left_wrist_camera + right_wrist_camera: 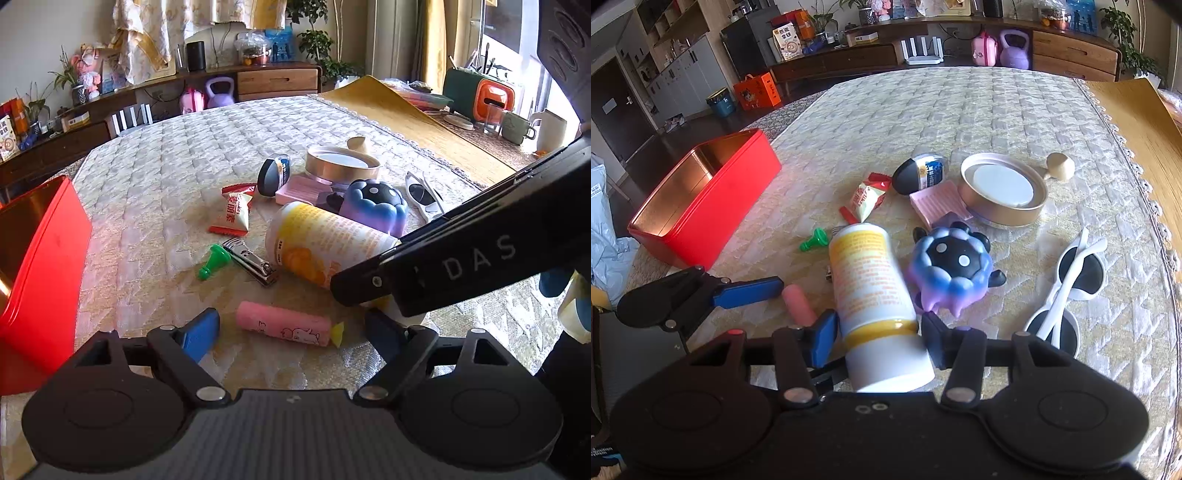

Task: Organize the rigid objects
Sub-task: 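Grasp the white yellow-labelled bottle with the right tool while the left tool grasps the pink tube, then carry the bottle and the pink tube with both tools over the red tin box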

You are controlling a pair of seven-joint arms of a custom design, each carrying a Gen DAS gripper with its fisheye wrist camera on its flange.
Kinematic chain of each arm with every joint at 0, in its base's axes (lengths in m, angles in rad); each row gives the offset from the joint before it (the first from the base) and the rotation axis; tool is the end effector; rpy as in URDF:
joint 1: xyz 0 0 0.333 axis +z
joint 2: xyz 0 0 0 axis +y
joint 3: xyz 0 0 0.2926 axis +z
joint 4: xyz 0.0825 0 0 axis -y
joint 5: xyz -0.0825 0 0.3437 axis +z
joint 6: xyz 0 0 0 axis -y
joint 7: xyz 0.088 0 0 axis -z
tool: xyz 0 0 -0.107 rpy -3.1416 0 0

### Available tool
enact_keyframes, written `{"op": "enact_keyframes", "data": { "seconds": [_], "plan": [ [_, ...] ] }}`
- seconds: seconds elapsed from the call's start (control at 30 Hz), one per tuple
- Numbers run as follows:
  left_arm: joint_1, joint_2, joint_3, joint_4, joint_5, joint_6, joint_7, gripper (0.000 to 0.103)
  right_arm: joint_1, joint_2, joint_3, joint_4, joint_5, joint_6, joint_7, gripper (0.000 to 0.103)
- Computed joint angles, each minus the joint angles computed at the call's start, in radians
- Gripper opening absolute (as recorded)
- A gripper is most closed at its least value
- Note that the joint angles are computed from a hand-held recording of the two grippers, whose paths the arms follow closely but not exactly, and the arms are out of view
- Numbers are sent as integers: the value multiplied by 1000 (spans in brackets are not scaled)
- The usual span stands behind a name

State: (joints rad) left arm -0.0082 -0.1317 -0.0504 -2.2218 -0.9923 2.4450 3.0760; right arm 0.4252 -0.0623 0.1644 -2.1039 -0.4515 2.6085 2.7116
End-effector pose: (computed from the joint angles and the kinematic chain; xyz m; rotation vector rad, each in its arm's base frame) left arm 0.5017 -0.0311 0.4656 -0.8938 2.5103 -1.0763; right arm 0.4417 0.3086 0.5023 -1.5821 1.9821 -0.3899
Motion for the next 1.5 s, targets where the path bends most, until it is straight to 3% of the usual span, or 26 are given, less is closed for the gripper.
{"op": "enact_keyframes", "data": {
  "seconds": [0.17,0.6,1.0,1.2,1.5],
  "plan": [
    [0,-15,8,-4,-8,-47,51,60,-1,1,-3,-1,7,8,3,49],
    [16,-57,19,-29,45,-20,-57,60,8,-34,21,-25,-41,13,89,45],
    [64,-105,79,-6,73,-75,-183,60,20,-65,54,-12,-153,-10,211,44],
    [97,-93,100,58,77,-104,-254,60,36,-27,58,66,-183,-18,188,45],
    [143,19,95,238,81,-76,-376,60,77,117,28,296,-179,-50,54,45]
  ]
}}
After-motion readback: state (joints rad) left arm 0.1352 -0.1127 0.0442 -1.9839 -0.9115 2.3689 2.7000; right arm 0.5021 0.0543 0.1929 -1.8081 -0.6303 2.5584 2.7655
